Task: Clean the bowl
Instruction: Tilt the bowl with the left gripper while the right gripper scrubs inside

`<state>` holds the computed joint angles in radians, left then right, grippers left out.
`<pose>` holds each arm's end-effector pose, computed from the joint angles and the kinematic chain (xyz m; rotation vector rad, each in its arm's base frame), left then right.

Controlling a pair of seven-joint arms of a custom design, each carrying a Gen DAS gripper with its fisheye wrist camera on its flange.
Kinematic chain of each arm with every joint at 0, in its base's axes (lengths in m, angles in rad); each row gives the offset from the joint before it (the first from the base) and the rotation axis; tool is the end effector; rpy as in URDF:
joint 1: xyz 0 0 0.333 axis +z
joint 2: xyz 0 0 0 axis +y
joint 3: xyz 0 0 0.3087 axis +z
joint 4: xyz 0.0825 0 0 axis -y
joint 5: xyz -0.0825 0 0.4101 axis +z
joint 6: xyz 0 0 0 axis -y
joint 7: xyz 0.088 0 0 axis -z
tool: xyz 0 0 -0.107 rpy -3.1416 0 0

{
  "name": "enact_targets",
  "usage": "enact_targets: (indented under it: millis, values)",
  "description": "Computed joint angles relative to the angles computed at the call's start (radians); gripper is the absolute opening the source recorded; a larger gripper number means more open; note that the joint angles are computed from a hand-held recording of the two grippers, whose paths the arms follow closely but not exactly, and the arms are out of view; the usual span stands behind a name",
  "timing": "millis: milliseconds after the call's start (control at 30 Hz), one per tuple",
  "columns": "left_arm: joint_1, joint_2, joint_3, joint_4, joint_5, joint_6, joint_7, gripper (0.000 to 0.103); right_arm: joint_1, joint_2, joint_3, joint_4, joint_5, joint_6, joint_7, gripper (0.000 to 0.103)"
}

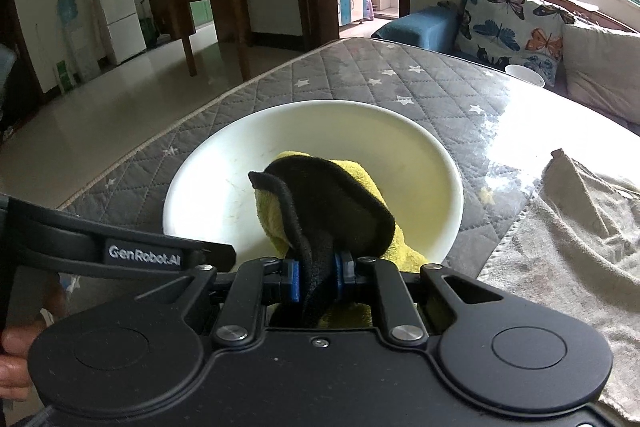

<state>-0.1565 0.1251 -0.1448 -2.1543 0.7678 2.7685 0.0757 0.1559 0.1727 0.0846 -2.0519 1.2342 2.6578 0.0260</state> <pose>0.5698 -0.2070 0.3638 -2.3395 1.3159 -0.7050 0.6120 0.1215 0.3638 -2.1176 0.9028 -0.3055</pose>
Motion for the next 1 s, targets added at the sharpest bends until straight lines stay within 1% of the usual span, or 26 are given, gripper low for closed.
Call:
enact_targets:
  millis: [167,267,833,1000]
  values:
    - [0.005,-0.001,0.003,-0.005,0.003,0.012,-0.001,0.035,-0.001,0.002,-0.002,0.001,-0.002,-0.001,0.002,0.015]
    - [0.002,0.005,0.007,0.004,0.037,0.000,-0.001,0.033,0.000,0.006,-0.001,0.005,-0.005,0.007,0.007,0.015]
    - [0.023,0.053,0.016,0.062,-0.002,-0.007,0.187,0.030,0.004,0.029,0.011,0.021,0.005,0.083,-0.010,0.015]
    - [0.027,0.060,0.021,0.068,-0.009,0.003,0.222,0.030,0.005,0.060,0.021,0.051,0.008,0.125,-0.007,0.015]
